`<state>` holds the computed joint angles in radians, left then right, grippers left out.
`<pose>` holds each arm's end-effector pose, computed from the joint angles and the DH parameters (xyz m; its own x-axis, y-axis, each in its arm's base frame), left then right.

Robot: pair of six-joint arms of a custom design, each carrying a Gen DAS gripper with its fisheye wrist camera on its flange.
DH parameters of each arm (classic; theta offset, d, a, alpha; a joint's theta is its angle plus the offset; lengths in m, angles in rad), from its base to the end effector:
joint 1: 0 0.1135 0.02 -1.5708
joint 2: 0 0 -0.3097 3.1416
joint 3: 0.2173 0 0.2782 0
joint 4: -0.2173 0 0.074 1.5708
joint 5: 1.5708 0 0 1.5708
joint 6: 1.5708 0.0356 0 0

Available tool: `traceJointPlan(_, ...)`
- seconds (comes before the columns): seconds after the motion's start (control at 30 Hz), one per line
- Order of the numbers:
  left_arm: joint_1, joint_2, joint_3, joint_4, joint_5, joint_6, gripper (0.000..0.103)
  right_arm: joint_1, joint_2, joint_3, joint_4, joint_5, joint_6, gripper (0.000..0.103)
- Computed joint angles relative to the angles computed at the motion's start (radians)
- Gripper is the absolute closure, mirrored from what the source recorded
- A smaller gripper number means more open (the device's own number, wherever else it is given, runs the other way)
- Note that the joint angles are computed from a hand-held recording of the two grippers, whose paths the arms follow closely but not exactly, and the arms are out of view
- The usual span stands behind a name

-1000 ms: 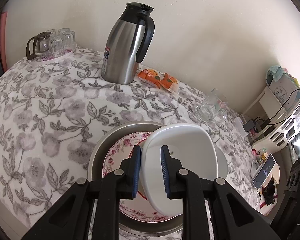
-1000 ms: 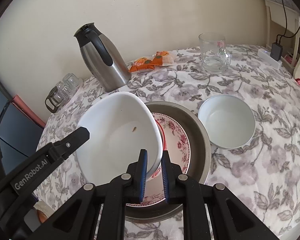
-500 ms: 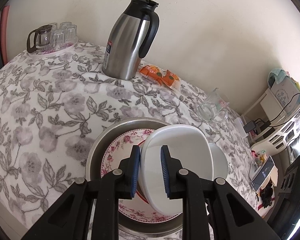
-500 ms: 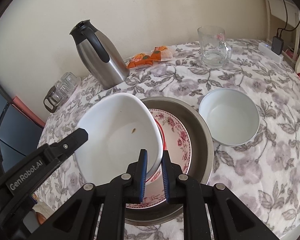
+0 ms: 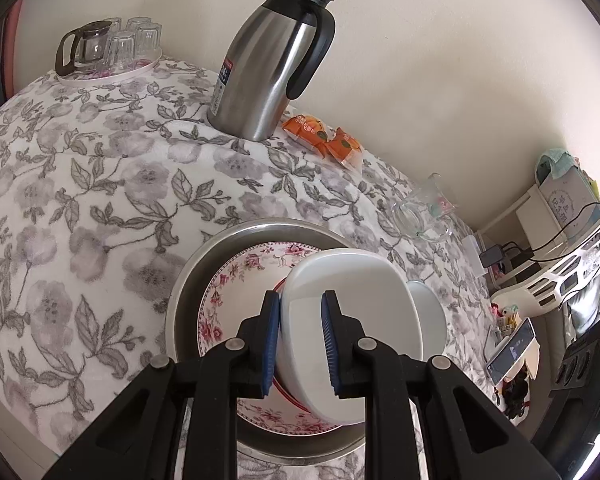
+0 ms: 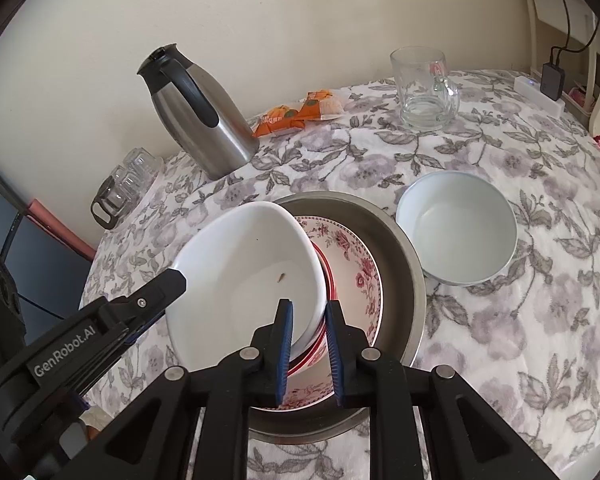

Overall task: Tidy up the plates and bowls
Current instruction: 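Lower the white square bowl into the red-rimmed bowl with both tools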

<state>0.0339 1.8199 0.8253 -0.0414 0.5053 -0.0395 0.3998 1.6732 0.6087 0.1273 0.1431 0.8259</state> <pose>0.3486 -0.0054 0.1281 -0.8678 -0.0640 -0.4928 0.1828 0.8810 -0.4363 0.2788 0.1123 0.1251 -0.7293 0.4818 -0.4858 0.3373 0.8709 0.3573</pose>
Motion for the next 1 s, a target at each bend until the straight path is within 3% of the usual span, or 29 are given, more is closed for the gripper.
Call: traceJointPlan(1.0,0.013,0.034,0.031,0.041,-0.019,-0.03,0.081,0.043,0.045,0.03,0.048,0.024,-0.016,0.076)
